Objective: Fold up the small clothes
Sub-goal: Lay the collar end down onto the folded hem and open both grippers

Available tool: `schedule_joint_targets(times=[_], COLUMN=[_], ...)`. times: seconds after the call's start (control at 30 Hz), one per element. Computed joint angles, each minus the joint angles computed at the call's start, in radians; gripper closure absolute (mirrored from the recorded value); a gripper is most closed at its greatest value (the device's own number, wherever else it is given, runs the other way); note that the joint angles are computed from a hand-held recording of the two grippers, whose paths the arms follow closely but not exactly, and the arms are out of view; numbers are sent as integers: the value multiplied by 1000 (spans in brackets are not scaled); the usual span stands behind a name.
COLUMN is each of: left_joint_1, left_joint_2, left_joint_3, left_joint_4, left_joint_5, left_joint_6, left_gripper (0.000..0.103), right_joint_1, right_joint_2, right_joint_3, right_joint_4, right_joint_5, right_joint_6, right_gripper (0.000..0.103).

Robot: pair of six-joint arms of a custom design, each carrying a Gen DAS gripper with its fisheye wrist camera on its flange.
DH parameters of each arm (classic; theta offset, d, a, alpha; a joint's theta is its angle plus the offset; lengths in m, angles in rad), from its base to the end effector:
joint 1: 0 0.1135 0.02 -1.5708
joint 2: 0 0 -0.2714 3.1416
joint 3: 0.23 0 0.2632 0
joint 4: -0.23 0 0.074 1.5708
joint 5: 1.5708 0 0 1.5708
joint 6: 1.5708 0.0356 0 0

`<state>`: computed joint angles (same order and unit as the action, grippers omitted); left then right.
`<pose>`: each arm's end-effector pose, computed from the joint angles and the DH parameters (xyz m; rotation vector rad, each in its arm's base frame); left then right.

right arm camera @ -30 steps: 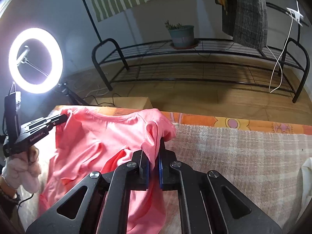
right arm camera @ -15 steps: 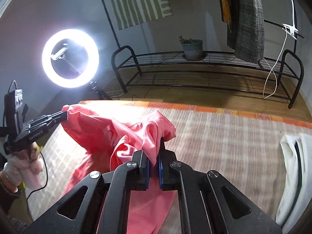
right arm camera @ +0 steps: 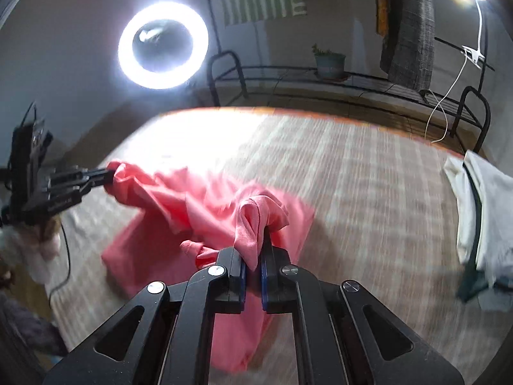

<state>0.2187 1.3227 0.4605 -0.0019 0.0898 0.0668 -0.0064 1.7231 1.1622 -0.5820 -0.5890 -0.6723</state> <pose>0.2318 0.0482 0.1378 -0.1442 2.4260 0.0194 0.3532 0.0175 0.2020 -0.9727 2.3086 0.5342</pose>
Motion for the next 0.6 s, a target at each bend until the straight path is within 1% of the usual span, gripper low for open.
schedule_joint_targets(times=[0.07,0.17,0.2,0.23,0.27,0.3,0.33,0.37,0.43,0.47,0.6], left_joint_1=[-12,-25,-25,-6,8,26,47,65,82,80,77], left_joint_2=[-41,-122,-167,-232,-276,-319,-355,-354,-269,-195,1], left_joint_3=[-53,-97,-112,-125,-128,-124,-118,-98,-43,-5,65], left_joint_4=[-12,-101,-140,-197,-233,-267,-292,-303,-261,-224,-131], left_joint_5=[-16,-11,-13,13,38,66,92,114,129,126,140], left_joint_6=[20,75,91,106,113,120,120,114,71,56,-2], left_gripper=[102,99,94,83,77,66,60,59,59,59,59], right_joint_1=[-7,-26,-37,-49,-61,-73,-82,-84,-67,-53,32], right_joint_2=[-32,-60,-62,-62,-67,-68,-69,-72,-66,-64,-28], right_joint_3=[-57,-94,-90,-86,-82,-73,-63,-57,-44,-42,-17], right_joint_4=[-9,-61,-87,-107,-122,-140,-155,-157,-127,-103,-28], right_joint_5=[31,67,76,78,71,50,24,4,-21,-26,35], right_joint_6=[-58,-155,-182,-198,-203,-203,-201,-184,-122,-97,-15], right_gripper=[96,96,95,94,93,93,90,86,60,57,57])
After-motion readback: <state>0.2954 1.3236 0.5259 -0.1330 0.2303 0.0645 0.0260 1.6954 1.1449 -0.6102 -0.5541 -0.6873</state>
